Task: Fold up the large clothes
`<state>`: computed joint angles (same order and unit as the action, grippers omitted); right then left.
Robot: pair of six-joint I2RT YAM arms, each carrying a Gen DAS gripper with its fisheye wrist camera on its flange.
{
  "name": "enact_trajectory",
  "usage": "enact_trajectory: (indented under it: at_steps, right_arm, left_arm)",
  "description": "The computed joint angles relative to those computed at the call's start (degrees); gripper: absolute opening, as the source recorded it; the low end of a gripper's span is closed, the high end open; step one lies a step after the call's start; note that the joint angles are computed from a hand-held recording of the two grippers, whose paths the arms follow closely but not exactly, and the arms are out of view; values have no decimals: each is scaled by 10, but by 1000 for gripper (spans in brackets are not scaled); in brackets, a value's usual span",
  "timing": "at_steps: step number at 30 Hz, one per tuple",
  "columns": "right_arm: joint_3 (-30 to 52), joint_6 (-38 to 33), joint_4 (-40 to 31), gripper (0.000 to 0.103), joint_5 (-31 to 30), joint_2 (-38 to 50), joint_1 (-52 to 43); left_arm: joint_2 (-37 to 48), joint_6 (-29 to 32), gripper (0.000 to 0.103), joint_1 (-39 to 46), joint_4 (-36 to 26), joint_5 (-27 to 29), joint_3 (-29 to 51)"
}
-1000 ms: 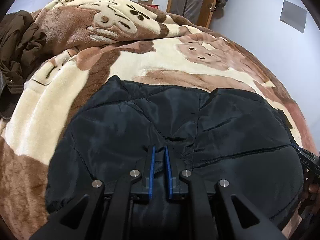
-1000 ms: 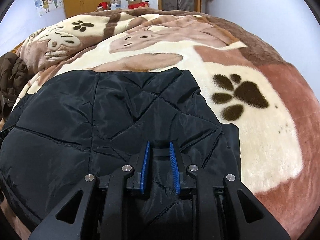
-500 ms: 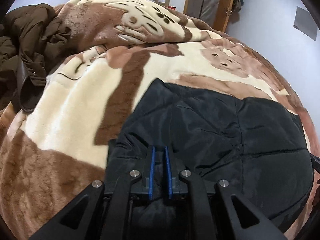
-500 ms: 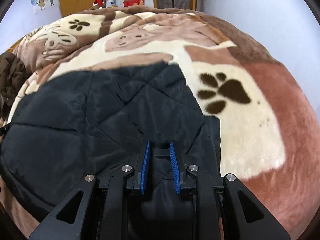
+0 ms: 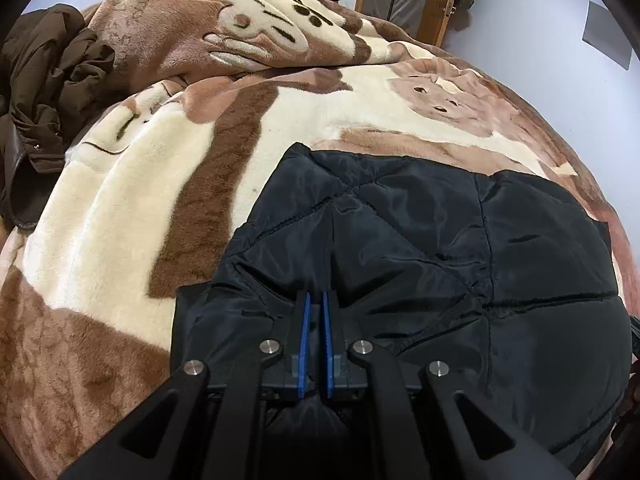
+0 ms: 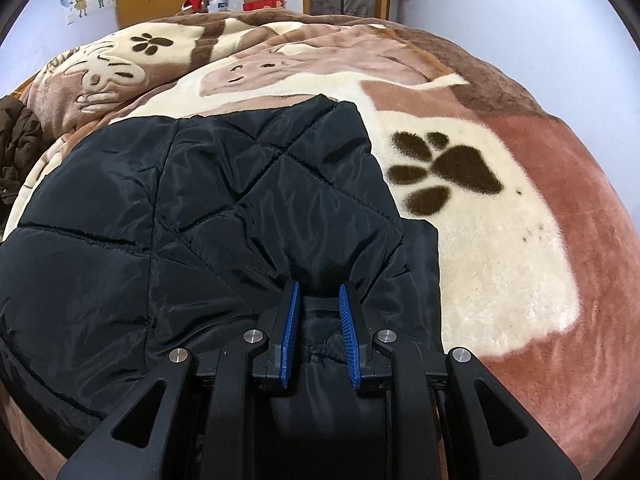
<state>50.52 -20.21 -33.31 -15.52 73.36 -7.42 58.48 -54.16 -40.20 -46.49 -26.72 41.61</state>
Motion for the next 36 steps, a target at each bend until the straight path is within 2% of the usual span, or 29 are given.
enact_trajectory:
  at_steps: [4, 7, 11, 13, 14, 15, 16, 18, 21, 25, 28, 31, 33, 36]
  right_arm:
    - [10, -2, -10, 21, 8, 4, 5]
    - [48, 4, -55, 21, 0, 7, -4]
    - [85, -3, -109, 22, -65, -30, -56]
    - [90, -18, -135, 31, -98, -51, -83]
    - [91, -30, -148, 43, -117, -60, -99]
    - [88, -43, -161, 50, -134, -70, -114]
    - [84, -52, -169, 50, -141, -78, -121]
    - [63, -66, -174, 50, -143, -94, -125]
    - [30, -69, -157, 50, -107, -86, -109]
    - [5, -53, -110, 50, -64, -67, -91]
    - [23, -48, -125, 50, -46, -68, -80]
    - [51, -49, -143, 50, -81, -82, -92]
    - [70, -41, -147, 50, -97, -80, -84]
    - [93, -13, -135, 50, -102, -51, -48]
  left_arm:
    - [5, -1, 5, -1, -9, -1, 9]
    - [-6, -10, 5, -8, -39, -7, 24]
    - [-73, -51, 5, -52, -94, -40, 41]
    - [-96, -93, 5, -97, -139, -78, 51]
    - [-110, -128, 5, -125, -167, -98, 54]
    - [-120, -159, 5, -146, -187, -111, 53]
    - [-128, -196, 5, -172, -210, -123, 49]
    - [-133, -234, 5, -192, -224, -120, 32]
    - [-137, -215, 5, -167, -171, -70, -16]
    - [-109, -196, 5, -158, -136, -60, -21]
    - [-111, -194, 5, -163, -149, -58, -10]
    - [-144, -197, 5, -171, -180, -82, 7]
    - [-152, -159, 5, -130, -175, -82, 15]
    - [-149, -56, 5, -17, -115, -27, 3]
